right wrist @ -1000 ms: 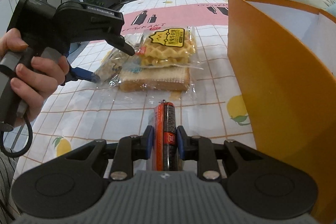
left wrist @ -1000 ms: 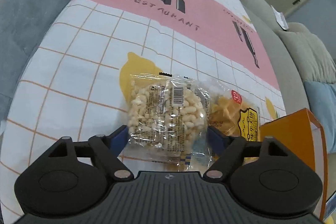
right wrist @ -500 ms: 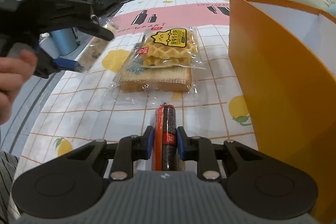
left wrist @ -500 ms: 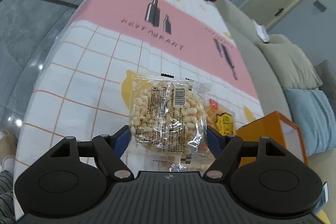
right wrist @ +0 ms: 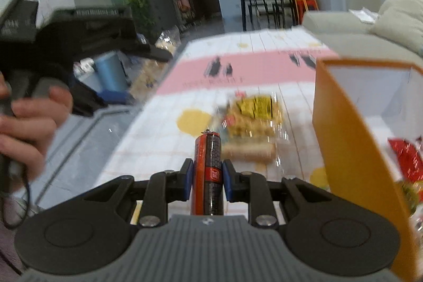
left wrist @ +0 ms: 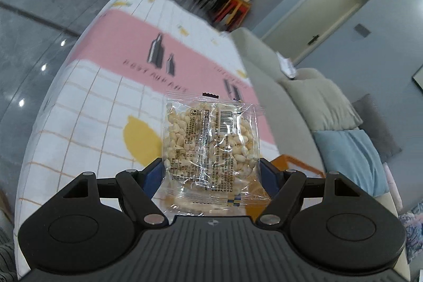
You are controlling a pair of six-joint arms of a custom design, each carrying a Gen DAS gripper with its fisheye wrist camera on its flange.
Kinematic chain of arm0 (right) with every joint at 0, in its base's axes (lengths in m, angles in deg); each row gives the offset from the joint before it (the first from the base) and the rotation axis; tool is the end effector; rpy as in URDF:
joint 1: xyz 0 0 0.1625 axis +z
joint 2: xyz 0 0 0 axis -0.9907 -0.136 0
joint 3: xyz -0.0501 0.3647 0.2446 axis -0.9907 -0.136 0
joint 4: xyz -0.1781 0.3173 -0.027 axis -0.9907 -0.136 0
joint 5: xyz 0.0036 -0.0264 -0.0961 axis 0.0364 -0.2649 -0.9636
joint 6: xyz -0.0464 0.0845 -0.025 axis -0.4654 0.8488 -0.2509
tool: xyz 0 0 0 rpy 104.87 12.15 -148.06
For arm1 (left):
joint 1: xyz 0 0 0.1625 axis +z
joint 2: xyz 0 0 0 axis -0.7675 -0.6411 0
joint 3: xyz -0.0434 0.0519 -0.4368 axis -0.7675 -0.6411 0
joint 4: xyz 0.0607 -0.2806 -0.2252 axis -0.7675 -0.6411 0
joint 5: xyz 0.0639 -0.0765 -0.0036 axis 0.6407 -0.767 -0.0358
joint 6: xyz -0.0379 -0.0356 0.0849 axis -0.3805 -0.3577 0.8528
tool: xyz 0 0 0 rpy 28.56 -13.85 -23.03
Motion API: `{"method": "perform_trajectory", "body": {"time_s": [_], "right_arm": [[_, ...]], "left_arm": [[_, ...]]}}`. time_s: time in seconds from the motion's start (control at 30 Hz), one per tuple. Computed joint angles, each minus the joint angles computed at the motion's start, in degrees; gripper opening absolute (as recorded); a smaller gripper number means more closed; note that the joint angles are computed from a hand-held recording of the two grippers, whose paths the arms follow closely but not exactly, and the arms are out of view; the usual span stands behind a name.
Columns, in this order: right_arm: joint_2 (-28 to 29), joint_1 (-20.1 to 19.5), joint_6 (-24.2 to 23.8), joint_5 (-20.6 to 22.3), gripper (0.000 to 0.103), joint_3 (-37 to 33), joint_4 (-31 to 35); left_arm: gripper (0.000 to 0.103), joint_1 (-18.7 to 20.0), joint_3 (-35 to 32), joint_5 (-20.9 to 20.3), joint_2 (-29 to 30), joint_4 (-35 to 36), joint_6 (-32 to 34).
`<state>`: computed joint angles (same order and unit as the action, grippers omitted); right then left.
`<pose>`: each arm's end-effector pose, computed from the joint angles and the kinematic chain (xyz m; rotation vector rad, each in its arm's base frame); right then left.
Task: Organize snacks
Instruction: 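Carry the cookie pack over the box and open left tool while right tool carries the sausage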
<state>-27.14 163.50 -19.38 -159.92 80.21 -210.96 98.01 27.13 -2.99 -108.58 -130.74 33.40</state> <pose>0.0504 -0.5515 0.2795 0.6297 -2.4650 1.1502 -0.3415 -0.6472 0.0646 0.1943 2.8465 -1.1290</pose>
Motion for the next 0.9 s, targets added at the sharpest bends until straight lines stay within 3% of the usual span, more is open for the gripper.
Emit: {"method": "perform_trajectory", "body": {"time_s": [0.27, 0.43, 0.5, 0.67, 0.77, 0.9], "right_arm": [[-9.0, -2.3, 5.7, 9.6, 0.022, 1.4, 1.8], [-12.1, -4.5, 8.4, 8.9, 0.022, 0.0, -1.0], [-13.6, -6.3, 10.3, 9.1, 0.022, -1.7, 0.4], [-17.2, -11.5, 5.9, 10.4, 0.022, -7.2, 12.2], [-18.5, -14.4, 8.3, 10.6, 0.022, -9.3, 14.7], [-19.6, -18.8, 11.0, 15.6, 0.022, -11.1, 17.7]], "left_arm": [[0.086, -3.2, 1.6, 0.9, 0.1, -6.6, -0.3], [0.086, -6.6, -3.2, 3.9, 2.7, -4.3, -1.1], [0.086, -8.2, -6.6, 5.4, 4.4, -0.7, -0.5], [0.086, -11.3, -17.1, 6.5, 10.7, 9.0, 1.2], [0.086, -12.2, -25.8, 6.6, 15.7, 18.6, 0.0], [0.086, -12.9, -38.8, 10.1, 23.6, 32.2, -1.5]]}}
